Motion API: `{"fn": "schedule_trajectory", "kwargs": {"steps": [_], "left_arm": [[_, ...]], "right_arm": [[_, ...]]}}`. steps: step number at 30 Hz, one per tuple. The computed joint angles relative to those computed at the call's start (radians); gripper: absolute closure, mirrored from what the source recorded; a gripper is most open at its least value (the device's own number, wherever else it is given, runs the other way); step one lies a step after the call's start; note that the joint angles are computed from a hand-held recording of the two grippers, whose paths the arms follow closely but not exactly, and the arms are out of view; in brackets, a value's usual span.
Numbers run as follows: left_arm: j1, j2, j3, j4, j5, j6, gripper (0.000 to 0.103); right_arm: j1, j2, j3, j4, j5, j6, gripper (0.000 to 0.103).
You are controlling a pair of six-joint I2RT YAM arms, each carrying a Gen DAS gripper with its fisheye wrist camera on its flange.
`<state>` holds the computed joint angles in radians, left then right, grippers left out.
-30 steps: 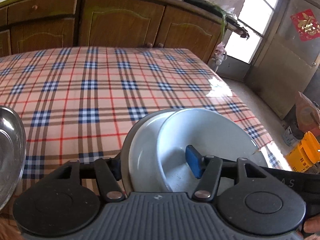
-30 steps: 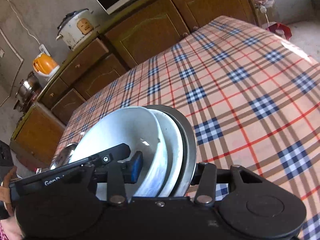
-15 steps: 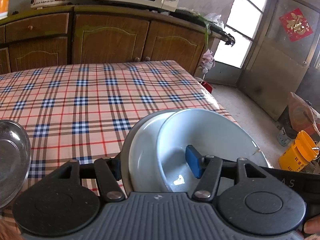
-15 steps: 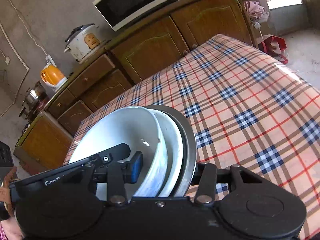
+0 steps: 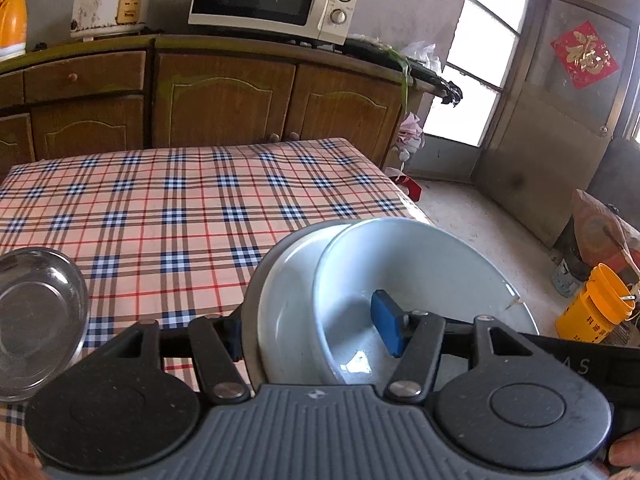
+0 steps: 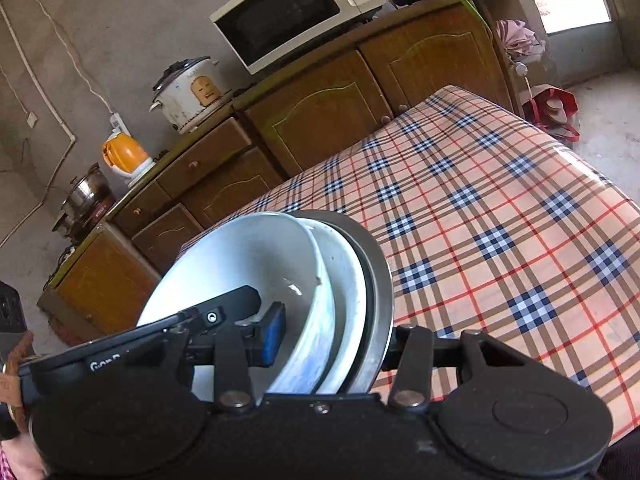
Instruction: Organize plates and bowls
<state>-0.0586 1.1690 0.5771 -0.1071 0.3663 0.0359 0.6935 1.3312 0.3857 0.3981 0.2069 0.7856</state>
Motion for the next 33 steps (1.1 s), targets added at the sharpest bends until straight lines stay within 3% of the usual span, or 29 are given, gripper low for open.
{"fn": "schedule_trajectory", "kwargs": {"steps": [15, 33], "left_arm": [[0.1, -0.132, -0.028, -0.087, 0.034, 0.027, 0.042], [0.217, -0.186, -0.044, -0.14, 0.088, 0.063, 0.042]], "right_arm": [[0.118, -0.007, 0.054, -0.051, 0.062, 0.011, 0.049], [0.174, 0.075, 0.123, -0.047, 0.064, 0.002, 0.049]]}}
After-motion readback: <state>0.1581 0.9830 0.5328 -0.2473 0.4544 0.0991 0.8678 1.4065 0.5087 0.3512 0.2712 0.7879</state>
